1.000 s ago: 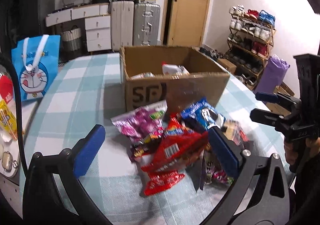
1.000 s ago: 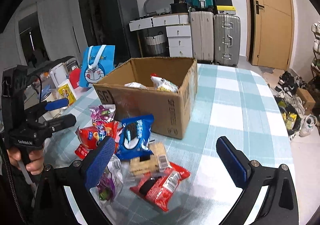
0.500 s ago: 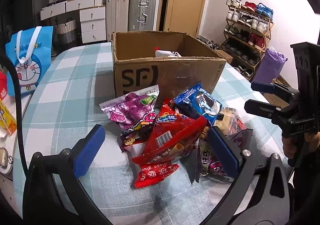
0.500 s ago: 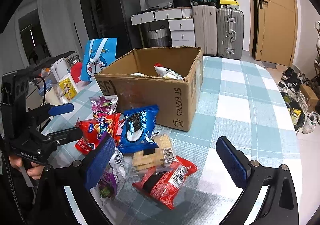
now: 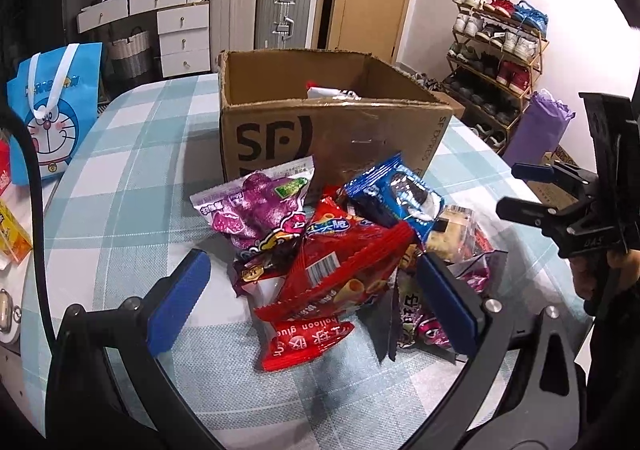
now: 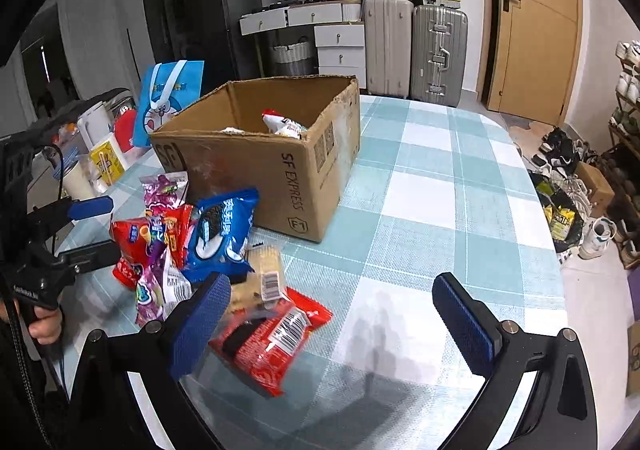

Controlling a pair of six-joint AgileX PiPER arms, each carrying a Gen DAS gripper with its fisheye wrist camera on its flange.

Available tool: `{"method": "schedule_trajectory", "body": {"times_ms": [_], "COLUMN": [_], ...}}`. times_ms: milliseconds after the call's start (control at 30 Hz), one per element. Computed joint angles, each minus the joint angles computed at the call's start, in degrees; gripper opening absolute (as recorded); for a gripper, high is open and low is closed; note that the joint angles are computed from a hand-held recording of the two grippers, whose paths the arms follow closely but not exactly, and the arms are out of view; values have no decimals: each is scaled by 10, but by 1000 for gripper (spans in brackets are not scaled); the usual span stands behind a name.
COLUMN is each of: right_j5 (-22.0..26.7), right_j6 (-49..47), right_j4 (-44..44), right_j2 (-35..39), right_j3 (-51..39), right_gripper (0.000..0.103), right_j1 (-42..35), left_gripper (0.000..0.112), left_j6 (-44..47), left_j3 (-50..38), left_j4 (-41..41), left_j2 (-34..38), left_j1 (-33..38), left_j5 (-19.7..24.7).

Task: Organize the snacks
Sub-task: 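Grasp the red biscuit pack with the right tool while the left tool grasps the red wafer bag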

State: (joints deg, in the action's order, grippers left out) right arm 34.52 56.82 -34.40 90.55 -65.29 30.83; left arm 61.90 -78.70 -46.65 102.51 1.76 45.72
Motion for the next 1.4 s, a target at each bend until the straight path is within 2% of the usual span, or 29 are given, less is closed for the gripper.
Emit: {"method": "schedule_trajectory", "body": {"times_ms": [267, 567, 667, 867, 1000, 1100, 1200, 1300, 1367, 1400], "right_j5": [22, -18, 13, 38, 20, 11, 42, 44, 33, 33], "right_j6": [-93, -154, -145, -159, -148, -145, -124, -113, -119, -118], "right_j4": [62, 140, 134, 139, 131, 133, 107, 95, 106, 106], "right_j2": [20, 74, 102, 76, 49, 56, 83, 94, 95, 96], "right_j3": [-3, -25, -51, -31, -2, -10, -40, -48, -49, -49], "right_gripper": [103, 103, 103, 103, 103, 103, 102, 94, 81, 79], "right_j1": [8, 11, 20, 3, -16, -18, -5, 3, 0, 2], "left_gripper": [102, 102, 102, 102, 102, 102, 102, 102, 102, 102], "left_j6": [-5, -14, -20, -16, -15, -19, -27, -31, -34, -30], "left_j3": [-9, -22, -23, -21, -21, -20, -29, -32, -37, -36], "left_j4": [3, 7, 14, 12, 9, 13, 10, -5, -7, -14], "left_j2": [11, 25, 28, 29, 30, 30, 39, 49, 55, 56], "left_j1": [0, 2, -3, -6, -5, -5, -4, -2, -2, -1], "left_j5": [1, 14, 10, 5, 7, 6, 20, 26, 35, 35]}}
